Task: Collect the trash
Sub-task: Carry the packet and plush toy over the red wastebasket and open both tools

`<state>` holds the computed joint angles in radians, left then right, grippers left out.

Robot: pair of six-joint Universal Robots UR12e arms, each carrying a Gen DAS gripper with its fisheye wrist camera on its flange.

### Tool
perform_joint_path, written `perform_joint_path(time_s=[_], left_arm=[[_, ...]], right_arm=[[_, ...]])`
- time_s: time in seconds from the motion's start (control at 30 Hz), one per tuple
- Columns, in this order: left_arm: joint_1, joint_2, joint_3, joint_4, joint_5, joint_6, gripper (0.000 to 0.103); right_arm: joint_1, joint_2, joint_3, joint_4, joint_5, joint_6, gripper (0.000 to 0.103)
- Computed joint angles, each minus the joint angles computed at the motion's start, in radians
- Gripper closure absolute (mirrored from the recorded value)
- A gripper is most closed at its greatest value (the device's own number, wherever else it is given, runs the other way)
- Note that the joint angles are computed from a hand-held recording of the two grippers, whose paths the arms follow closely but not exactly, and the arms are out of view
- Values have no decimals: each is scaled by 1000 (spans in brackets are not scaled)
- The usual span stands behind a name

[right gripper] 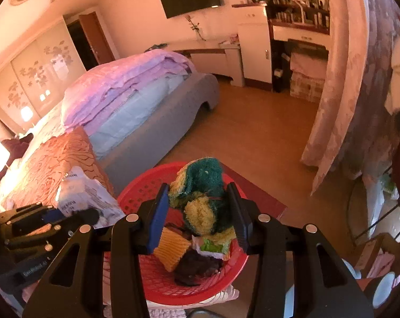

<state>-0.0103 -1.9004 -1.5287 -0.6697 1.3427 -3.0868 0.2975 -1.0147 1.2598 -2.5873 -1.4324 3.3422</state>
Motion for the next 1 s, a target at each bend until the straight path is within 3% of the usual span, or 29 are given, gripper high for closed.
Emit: perform_joint_path(time_s=[0.07, 0.2, 0.33, 1.0], left_arm=[[3, -6, 4, -21, -21, 1, 77], [2, -9, 2, -16, -26, 9, 55], [4, -10, 2, -15, -22, 5, 45], [32, 50, -63, 59, 26, -95, 27]], right_arm=[[-3, 4, -3, 13, 11, 9, 59], [-4, 13, -15, 30, 12, 19, 53], [-6, 17, -17, 37, 7, 35, 48], [7, -1, -1, -7, 4, 26, 43]])
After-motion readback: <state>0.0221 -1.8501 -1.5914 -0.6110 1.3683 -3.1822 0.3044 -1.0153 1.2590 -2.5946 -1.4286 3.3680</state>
